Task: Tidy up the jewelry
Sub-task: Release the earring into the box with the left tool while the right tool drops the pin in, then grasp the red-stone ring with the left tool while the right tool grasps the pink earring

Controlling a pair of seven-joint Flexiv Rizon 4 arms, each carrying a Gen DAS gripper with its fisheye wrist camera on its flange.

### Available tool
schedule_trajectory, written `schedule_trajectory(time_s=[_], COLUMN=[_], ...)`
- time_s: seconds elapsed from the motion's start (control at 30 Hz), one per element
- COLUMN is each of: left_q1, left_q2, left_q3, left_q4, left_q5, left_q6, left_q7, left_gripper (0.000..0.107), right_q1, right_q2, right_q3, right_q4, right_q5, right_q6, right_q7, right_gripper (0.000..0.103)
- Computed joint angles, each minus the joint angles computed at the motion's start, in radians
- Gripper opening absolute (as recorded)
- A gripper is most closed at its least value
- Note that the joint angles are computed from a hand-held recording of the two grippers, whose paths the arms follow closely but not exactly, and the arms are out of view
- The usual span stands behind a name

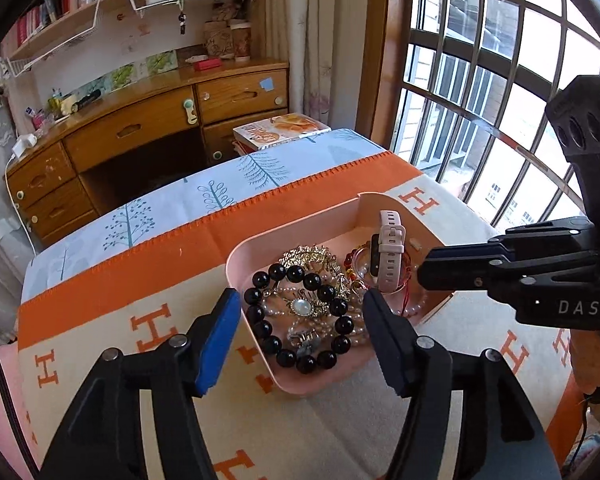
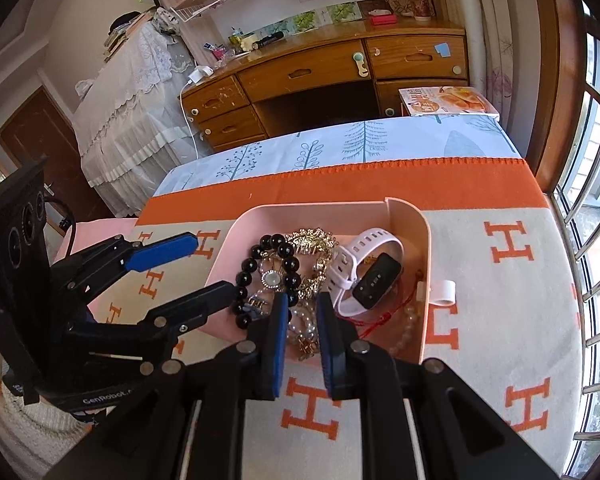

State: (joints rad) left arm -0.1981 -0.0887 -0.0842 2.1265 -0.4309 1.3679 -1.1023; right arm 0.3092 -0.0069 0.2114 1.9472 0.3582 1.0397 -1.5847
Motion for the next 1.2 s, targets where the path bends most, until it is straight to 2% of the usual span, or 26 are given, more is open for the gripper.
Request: schedule_trajectory(time_s=[0.1, 0.27, 0.4, 0.6, 0.77, 0.93, 1.07, 1.2], left_q1=[-0.008, -0.008, 0.007, 0.041, 0.016, -0.036, -0.064, -0.084], left_q2=[0.046, 0.151, 0.25, 0.408, 0.488, 0.496, 0.475, 0.451], left_q3=[0.023, 0.047, 0.039, -0.011, -0.031, -0.023, -0.019, -0.01], left_q4=[0.033, 0.107, 0.176, 0.287, 0.377, 0.441, 0.462, 0.469], left_q5=[0.043, 0.218, 0.34, 0.493, 0.531, 0.519, 0.505, 0.487], left_q6=[-0.029, -0.058, -0.068, -0.094, -0.093, -0.055, -0.041, -0.025], left_q7=[-0.089, -0.26, -0.395, -0.574, -0.628, -0.619, -0.579, -0.543], left_gripper=[0.062, 0.062, 0.062, 0.062, 0.062, 0.062, 0.062, 0.062], right_q1=[-0.003, 0.017, 0.04, 0.078, 0.13, 0.2, 0.238, 0.252], right_q2=[0.06, 0.173, 0.273, 0.44, 0.558, 0.64, 0.67, 0.657], right_q3=[0.004, -0.009, -0.021, -0.031, -0.039, -0.067, -0.078, -0.076], right_q4=[0.044, 0.136, 0.223, 0.365, 0.473, 0.53, 0.554, 0.568], right_q5=[0.049, 0.098, 0.106, 0.097, 0.075, 0.086, 0.088, 0.081], right_q6=[-0.008, -0.043, -0.062, -0.103, -0.131, -0.167, -0.169, -0.155], right_q7=[-0.044, -0.094, -0.103, -0.105, -0.141, -0.233, -0.315, -0.369], right_gripper=[0.015, 0.015, 0.015, 0.015, 0.015, 0.015, 0.015, 0.015])
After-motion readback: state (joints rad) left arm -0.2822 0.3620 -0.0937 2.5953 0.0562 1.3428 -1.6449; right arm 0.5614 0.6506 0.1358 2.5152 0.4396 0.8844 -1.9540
